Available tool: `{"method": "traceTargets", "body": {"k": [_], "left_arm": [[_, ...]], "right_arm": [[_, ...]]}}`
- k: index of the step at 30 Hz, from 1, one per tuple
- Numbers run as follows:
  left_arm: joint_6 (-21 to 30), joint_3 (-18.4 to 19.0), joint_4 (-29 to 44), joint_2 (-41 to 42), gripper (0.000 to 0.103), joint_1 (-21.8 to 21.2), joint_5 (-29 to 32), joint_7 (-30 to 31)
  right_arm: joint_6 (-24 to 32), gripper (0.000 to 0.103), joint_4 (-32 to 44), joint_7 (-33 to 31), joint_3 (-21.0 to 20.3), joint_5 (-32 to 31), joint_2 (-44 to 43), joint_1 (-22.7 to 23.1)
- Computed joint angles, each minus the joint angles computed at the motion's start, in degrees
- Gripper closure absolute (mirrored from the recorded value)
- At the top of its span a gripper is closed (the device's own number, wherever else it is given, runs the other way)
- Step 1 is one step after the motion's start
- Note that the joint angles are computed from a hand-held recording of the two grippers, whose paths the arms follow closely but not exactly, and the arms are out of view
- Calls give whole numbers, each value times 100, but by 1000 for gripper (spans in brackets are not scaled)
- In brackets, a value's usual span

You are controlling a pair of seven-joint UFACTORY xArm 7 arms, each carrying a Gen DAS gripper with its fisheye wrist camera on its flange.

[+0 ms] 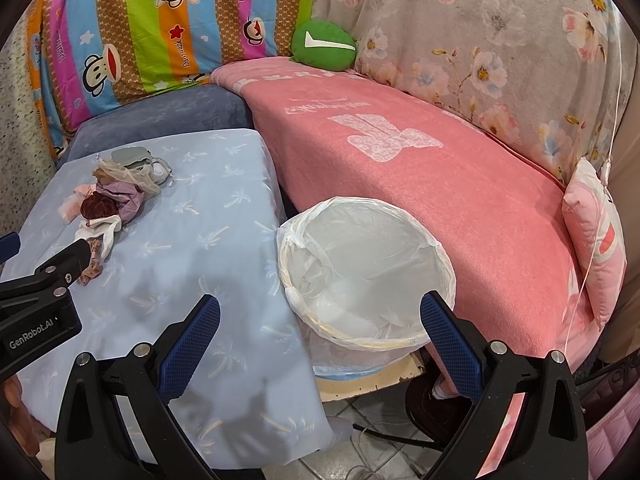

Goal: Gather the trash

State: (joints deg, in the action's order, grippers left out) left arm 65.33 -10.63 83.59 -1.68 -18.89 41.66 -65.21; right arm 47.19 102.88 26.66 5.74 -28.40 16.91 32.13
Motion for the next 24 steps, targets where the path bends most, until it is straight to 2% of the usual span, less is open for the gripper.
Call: {"method": "traceTargets", "body": {"k": [24], "left_arm": [[-283,51,-238,-65,7,120,-153,37]], "right_arm": [[166,6,207,109,-62,-122,170,108]]}}
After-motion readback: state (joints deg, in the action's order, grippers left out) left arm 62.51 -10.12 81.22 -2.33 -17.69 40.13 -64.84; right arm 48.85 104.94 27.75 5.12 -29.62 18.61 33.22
